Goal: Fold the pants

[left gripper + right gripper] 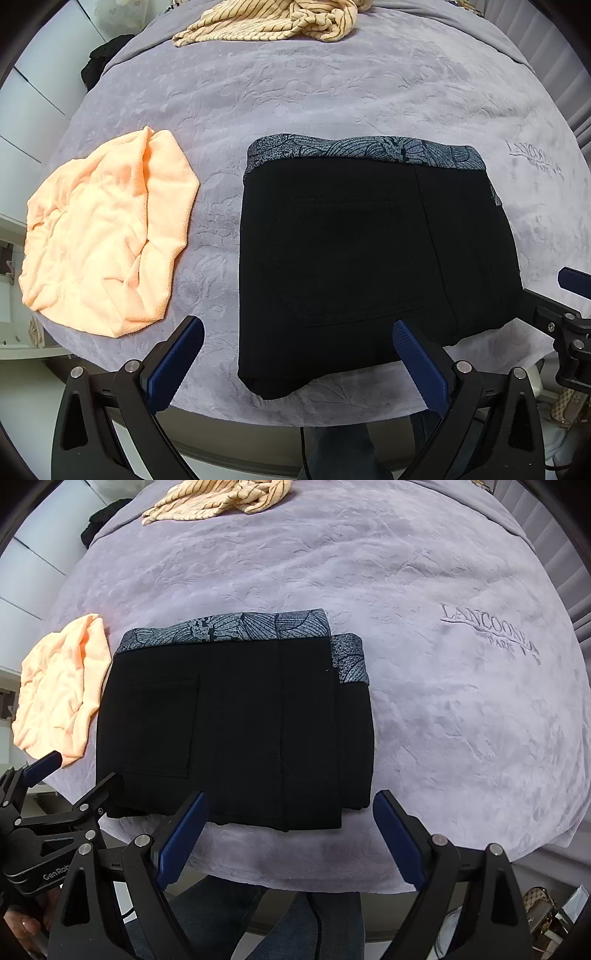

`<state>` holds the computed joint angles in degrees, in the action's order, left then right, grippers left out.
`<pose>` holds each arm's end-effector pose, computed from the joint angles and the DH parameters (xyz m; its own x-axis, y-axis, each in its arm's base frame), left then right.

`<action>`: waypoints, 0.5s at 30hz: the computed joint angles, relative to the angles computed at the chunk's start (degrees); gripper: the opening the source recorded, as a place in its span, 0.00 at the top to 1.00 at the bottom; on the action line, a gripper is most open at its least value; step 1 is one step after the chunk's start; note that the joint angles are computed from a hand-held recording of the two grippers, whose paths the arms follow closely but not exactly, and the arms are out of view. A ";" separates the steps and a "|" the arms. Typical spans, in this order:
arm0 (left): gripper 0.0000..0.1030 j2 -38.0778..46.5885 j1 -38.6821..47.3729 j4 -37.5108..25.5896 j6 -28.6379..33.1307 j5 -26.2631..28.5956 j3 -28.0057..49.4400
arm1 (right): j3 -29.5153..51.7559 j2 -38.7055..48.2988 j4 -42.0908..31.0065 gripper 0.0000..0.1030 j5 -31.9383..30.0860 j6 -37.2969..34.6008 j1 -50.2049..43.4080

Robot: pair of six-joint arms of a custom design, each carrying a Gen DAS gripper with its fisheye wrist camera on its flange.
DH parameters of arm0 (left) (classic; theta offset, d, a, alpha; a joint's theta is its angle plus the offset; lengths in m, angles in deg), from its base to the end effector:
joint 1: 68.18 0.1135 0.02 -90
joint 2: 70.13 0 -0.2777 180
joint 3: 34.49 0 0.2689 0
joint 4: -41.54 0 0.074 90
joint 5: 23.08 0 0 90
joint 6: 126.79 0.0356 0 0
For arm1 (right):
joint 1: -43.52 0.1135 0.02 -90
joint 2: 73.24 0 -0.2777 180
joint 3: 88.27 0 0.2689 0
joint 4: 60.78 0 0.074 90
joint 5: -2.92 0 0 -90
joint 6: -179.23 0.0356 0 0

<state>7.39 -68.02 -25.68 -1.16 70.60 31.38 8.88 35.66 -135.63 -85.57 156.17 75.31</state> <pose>0.2445 -0.0016 0.2229 -0.7919 0.5791 -0.1936 0.5794 0.8127 0.0613 0.3232 0.1992 0.2121 -0.8157 0.5766 -0.0474 0.5749 0.8170 0.0443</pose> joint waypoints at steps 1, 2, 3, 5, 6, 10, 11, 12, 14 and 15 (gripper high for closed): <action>0.00 -0.08 -0.04 -0.02 -0.02 -0.05 -0.03 | -0.05 -0.01 0.01 0.10 -0.02 0.05 -0.01; 0.00 -0.11 -0.08 -0.05 -0.04 -0.09 -0.07 | 0.00 0.02 -0.07 0.10 -0.04 0.03 -0.02; 0.00 -0.12 -0.11 -0.05 -0.10 -0.13 -0.12 | -0.01 0.00 -0.10 0.10 -0.06 -0.12 -0.10; 0.00 -0.02 -0.11 -0.01 -0.13 -0.22 -0.19 | -0.05 0.03 -0.05 0.10 -0.19 -0.20 -0.14; 0.00 0.05 -0.09 0.03 -0.16 -0.27 -0.18 | -0.06 0.08 -0.03 0.10 -0.25 -0.29 -0.15; 0.00 0.56 0.01 0.15 -0.25 -0.23 -0.04 | 0.22 0.39 -0.10 0.10 -0.31 -0.58 -0.09; 0.00 0.61 0.03 0.12 -0.25 -0.21 -0.01 | 0.38 0.50 -0.19 0.10 -0.29 -0.56 -0.04; 0.00 0.62 0.01 0.15 -0.26 -0.21 -0.03 | 0.49 0.59 -0.24 0.10 -0.28 -0.49 0.01; 0.00 0.67 0.18 0.12 -0.12 -0.06 0.00 | 0.47 0.62 -0.19 0.10 -0.39 -0.51 -0.01; 0.00 0.72 0.33 0.13 0.04 0.01 0.02 | 0.66 0.79 -0.25 0.10 -0.45 -0.45 0.02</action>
